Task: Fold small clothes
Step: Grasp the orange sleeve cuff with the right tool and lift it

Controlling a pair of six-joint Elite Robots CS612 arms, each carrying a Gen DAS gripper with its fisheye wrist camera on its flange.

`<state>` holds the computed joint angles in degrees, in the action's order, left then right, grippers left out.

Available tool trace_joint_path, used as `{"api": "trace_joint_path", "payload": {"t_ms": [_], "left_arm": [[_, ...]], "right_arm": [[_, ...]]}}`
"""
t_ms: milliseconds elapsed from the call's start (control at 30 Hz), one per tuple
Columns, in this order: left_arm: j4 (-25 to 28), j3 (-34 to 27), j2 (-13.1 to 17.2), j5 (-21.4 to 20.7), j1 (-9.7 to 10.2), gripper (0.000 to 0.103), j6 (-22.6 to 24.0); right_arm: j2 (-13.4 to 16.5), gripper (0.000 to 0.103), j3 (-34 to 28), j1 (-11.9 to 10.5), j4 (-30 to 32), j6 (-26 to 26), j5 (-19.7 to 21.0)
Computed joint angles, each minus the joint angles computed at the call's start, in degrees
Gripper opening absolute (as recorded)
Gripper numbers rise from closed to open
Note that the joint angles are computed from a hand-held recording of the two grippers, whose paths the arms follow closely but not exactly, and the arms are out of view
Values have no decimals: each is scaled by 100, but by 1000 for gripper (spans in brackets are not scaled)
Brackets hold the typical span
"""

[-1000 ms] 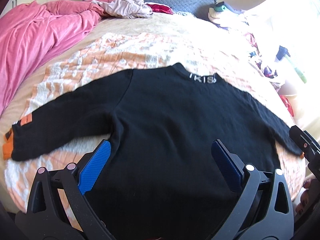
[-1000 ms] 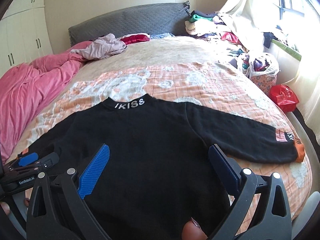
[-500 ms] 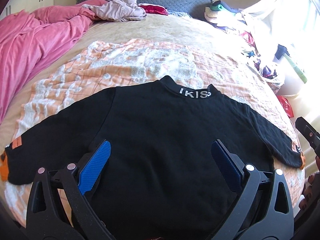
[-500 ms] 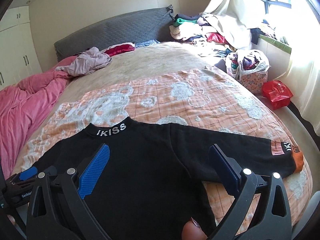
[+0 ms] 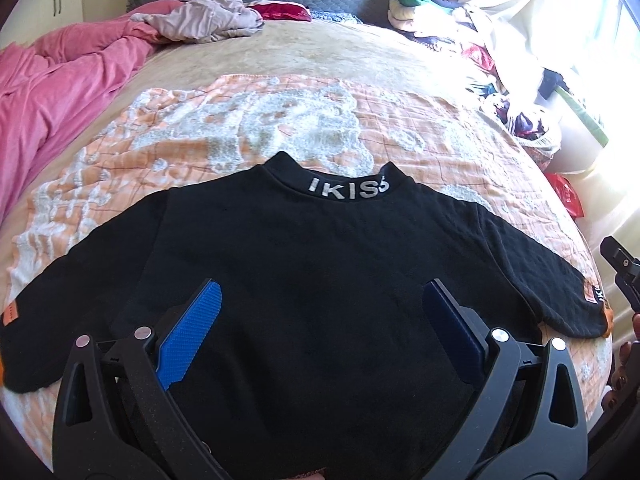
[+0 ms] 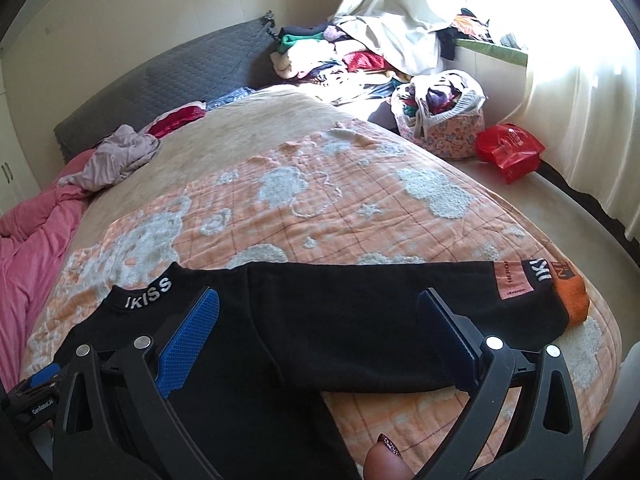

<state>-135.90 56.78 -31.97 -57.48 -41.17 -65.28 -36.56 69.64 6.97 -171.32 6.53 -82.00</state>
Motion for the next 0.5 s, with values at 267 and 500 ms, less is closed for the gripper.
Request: {"api": "trace_joint_path", "payload": {"t_ms": [267,500], "left_arm": [[206,-608,361,-168,41,95,240],[297,-979,599,-459,82,95,435]], "right_arm": [[86,99,-78,-144,159,452,-244],[115,99,-21,-276,92,1181,-608]]}}
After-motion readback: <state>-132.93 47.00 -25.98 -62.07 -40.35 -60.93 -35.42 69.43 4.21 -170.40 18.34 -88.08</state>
